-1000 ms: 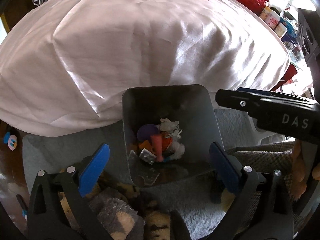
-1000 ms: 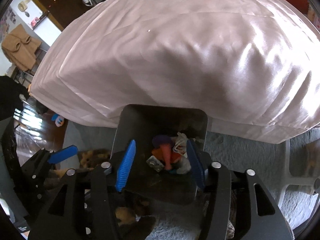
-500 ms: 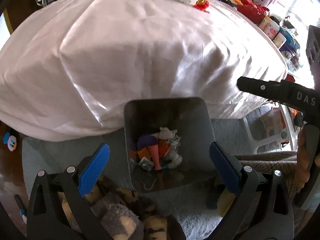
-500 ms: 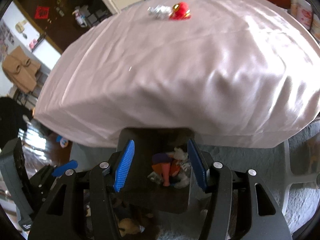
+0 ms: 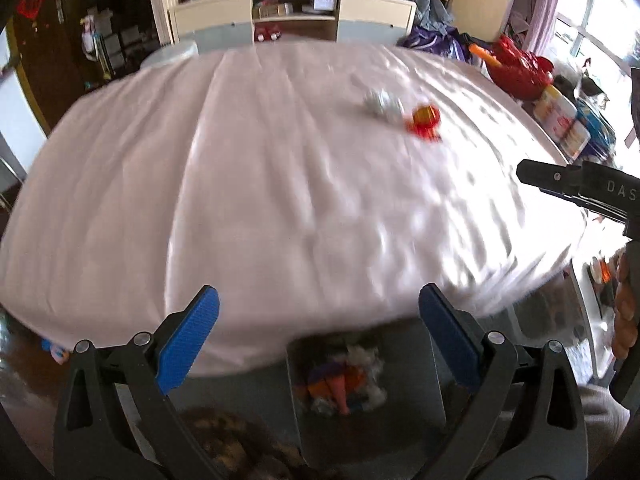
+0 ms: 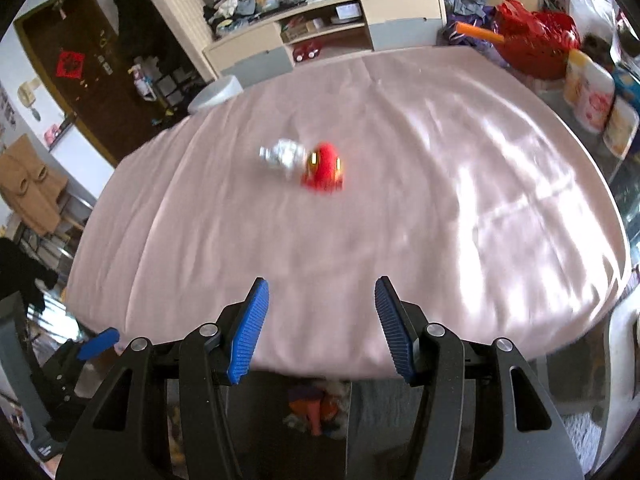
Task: Collect trash
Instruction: 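Grasp the red lantern ornament with the right tool while the left tool grasps the crumpled foil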
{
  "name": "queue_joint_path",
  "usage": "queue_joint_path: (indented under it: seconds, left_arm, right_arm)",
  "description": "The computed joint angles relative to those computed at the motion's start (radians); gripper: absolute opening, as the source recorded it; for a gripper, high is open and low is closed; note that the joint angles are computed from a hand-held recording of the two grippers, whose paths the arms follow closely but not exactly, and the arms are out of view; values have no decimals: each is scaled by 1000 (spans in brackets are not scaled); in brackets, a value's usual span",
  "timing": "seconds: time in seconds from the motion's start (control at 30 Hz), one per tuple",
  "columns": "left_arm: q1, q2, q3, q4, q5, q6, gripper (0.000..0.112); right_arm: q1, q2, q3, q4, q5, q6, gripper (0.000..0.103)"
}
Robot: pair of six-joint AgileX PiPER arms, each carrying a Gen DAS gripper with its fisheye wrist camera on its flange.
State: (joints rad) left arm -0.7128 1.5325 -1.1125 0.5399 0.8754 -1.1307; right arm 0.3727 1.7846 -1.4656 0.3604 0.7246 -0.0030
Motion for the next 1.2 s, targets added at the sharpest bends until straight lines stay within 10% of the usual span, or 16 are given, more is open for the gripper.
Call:
queue_joint_path:
  seconds: [0.63, 0.87, 1.2]
  left_arm:
    - [234, 309, -381, -113, -44, 330, 95]
    - [258, 422, -514, -144, -39, 402, 95]
    - [262, 634, -823, -198, 28, 502, 95]
  right_arm:
    - [12, 529, -757, -79, 254, 139, 56]
    - [2, 616, -866, -83, 293, 110, 36]
    - [-76, 593, -809, -73, 193, 102, 35]
